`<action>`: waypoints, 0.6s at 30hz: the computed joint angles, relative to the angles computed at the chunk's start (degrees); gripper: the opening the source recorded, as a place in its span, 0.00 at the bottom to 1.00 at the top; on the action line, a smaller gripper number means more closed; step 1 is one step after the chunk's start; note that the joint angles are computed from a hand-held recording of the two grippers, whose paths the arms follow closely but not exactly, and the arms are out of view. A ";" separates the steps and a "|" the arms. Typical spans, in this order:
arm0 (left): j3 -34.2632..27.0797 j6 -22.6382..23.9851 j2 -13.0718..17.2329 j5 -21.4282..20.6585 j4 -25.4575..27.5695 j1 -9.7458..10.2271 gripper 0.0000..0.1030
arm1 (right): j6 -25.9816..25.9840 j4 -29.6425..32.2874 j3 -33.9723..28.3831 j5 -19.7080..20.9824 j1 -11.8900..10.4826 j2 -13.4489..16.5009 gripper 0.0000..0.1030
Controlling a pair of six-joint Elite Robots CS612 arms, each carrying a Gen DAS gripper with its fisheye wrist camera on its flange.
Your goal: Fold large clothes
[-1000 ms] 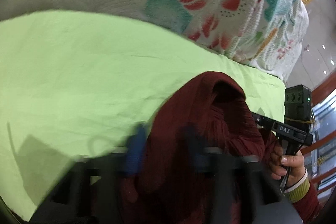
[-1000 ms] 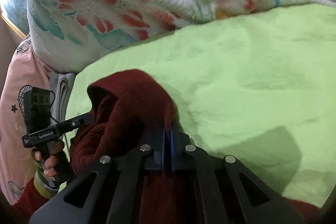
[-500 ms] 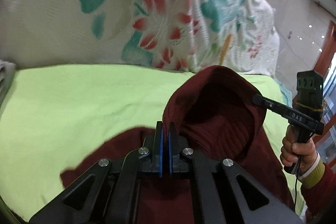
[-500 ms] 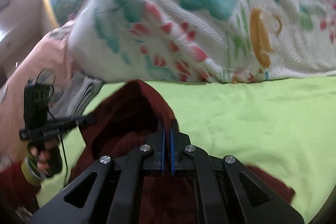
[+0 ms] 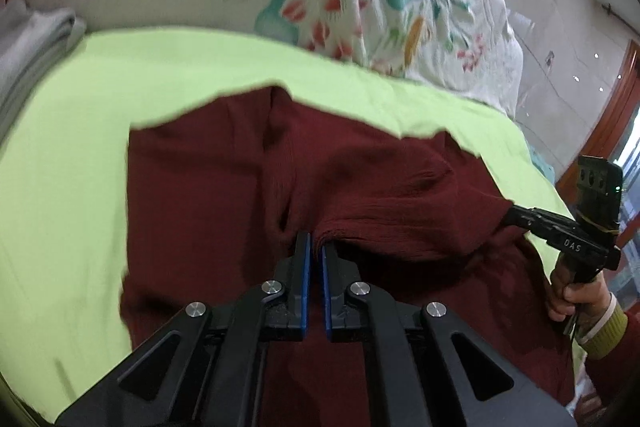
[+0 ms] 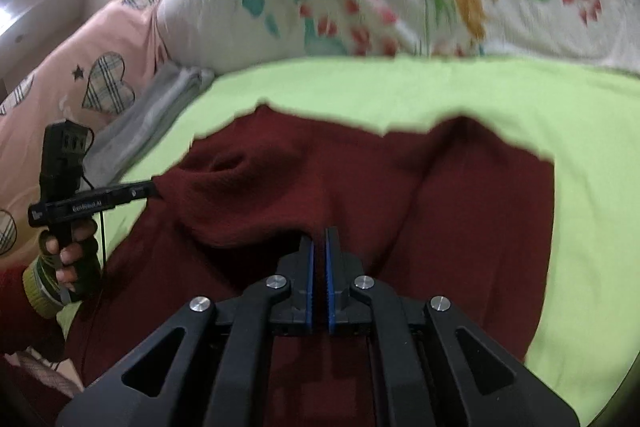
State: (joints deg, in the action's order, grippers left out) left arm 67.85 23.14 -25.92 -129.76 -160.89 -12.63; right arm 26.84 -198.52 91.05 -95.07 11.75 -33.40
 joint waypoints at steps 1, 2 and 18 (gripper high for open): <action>0.23 0.35 -0.14 -0.38 1.13 0.28 0.05 | 1.02 0.33 0.61 0.79 0.07 -0.25 0.08; 0.35 0.44 -0.27 -0.97 2.33 0.70 0.05 | 2.37 -0.09 1.36 1.03 0.21 -0.49 0.12; -11.83 -4.24 3.55 -6.94 26.04 0.84 0.52 | 27.17 -0.19 1.10 5.99 -2.37 0.17 0.44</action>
